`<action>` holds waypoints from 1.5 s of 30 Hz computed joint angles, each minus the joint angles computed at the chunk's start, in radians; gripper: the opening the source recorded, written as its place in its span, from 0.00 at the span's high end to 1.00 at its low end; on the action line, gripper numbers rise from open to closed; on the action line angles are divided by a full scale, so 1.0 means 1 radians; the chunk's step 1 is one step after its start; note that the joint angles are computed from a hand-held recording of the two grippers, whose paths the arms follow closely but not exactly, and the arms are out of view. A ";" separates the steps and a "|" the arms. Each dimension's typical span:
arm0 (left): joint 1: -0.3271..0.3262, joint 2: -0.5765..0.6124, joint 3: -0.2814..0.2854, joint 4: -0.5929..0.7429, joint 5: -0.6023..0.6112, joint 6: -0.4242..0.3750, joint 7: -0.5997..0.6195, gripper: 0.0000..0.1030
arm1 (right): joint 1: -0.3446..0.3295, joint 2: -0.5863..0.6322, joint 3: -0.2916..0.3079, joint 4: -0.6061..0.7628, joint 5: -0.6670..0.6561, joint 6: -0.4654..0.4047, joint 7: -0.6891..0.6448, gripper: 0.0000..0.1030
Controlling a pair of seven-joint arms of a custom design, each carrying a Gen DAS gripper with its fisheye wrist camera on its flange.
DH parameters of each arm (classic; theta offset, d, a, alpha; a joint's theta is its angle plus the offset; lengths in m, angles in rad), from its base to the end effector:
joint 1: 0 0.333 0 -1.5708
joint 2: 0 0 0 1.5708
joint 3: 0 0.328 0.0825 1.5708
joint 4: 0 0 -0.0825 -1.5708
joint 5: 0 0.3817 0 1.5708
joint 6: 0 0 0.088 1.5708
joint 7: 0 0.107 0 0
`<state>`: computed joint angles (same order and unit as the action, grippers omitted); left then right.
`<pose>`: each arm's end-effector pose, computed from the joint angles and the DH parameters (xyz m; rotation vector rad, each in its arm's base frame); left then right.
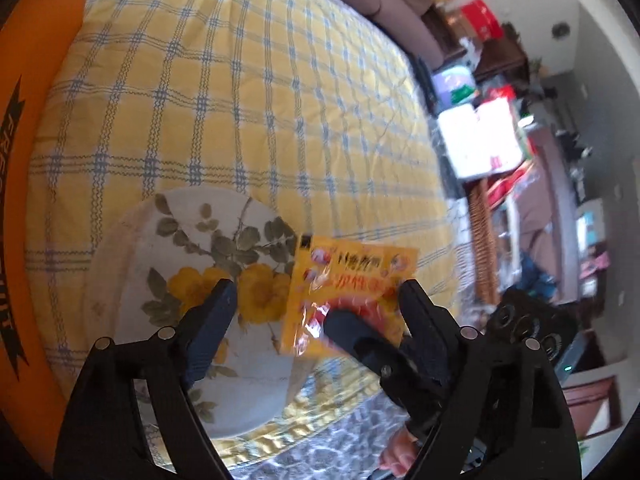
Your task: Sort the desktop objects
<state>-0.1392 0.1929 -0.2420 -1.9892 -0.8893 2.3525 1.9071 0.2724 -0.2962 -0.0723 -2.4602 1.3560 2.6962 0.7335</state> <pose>0.5656 -0.2319 0.4051 1.7371 -1.9416 0.8260 0.4589 0.0587 0.4555 -1.4653 1.6141 0.0255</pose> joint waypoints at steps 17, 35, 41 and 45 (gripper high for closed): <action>0.035 -0.110 0.040 -0.014 -0.076 -0.078 0.216 0.95 | -0.100 -0.067 0.014 0.015 -0.138 -0.236 0.063 0.59; 0.006 -0.171 0.053 -0.074 0.248 -0.035 0.121 0.95 | -0.123 0.043 -0.031 0.023 -0.156 -0.274 0.266 0.85; -0.010 -0.156 0.053 -0.052 0.340 -0.019 0.067 0.81 | -0.103 0.051 -0.032 0.028 -0.173 -0.253 0.265 0.83; -0.033 -0.084 0.047 0.065 0.530 -0.080 -0.018 0.57 | -0.105 0.045 -0.033 0.019 -0.171 -0.255 0.272 0.83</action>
